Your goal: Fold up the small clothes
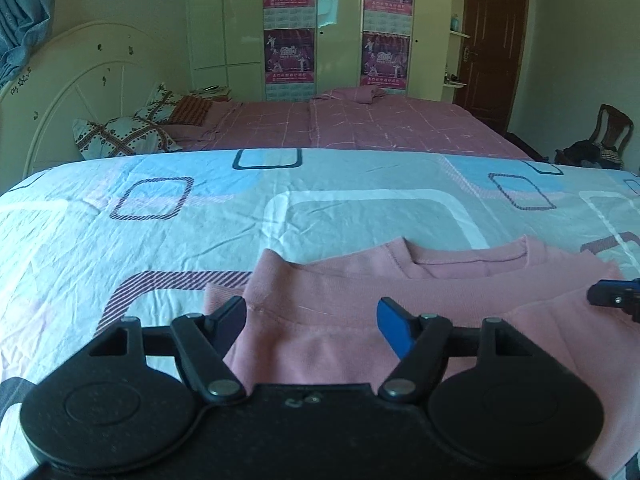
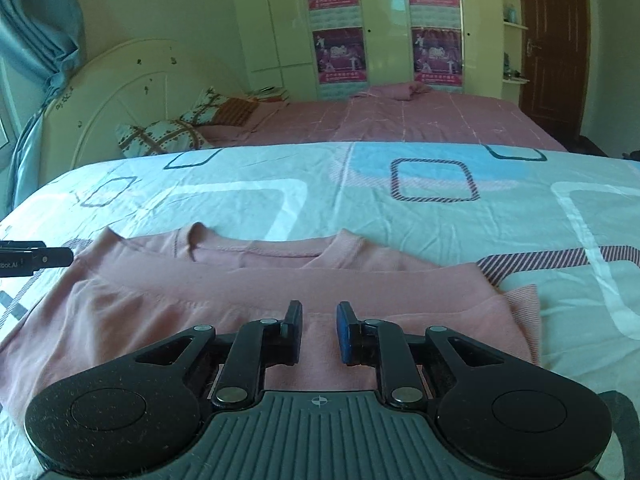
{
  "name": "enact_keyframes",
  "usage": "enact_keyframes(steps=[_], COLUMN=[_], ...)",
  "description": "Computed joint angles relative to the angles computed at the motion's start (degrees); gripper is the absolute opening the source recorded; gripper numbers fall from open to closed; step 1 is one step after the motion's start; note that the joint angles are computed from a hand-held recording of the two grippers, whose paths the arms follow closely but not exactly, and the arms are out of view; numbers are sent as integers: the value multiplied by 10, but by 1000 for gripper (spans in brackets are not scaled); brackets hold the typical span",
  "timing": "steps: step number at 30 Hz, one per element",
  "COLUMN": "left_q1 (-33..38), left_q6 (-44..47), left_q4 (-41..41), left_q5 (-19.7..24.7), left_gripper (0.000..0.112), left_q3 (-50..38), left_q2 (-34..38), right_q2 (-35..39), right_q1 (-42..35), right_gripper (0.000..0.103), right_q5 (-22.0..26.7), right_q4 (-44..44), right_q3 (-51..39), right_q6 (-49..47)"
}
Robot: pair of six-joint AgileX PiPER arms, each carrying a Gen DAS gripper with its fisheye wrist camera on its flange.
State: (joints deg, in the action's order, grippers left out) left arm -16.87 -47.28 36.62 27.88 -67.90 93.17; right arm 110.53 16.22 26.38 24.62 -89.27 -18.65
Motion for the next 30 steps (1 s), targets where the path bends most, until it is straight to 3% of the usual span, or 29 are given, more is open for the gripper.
enact_keyframes(steps=[7,12,15,17,23,27,30], left_q1=[-37,-50,-24,-28,-19,-38,-61], left_q6=[-28,-103,-200,-225,-173,-168,-195], left_q4=[3,74,141,181,136,108,118], left_q5=[-27,-28,-85,-81,-68,-33,-36], left_gripper=[70,69,70,70,69,65,66], left_q3=[49,102,175,195,211,207,216], left_q2=[-6,-5,-34,-49,-77,-106,-126], right_q2=[-12,-25,-32,-45,-76,-112,-147], right_q1=[52,78,78,74,47,36,37], right_gripper=[18,18,18,18,18,18,18], right_q5=[-5,-31,-56,-84,-109,-109,-121], right_q4=[-56,-115,-157,-195,-279,-216,-283], right_q3=[28,72,106,135,183,201,237], right_q6=[39,83,111,139,242,209,282])
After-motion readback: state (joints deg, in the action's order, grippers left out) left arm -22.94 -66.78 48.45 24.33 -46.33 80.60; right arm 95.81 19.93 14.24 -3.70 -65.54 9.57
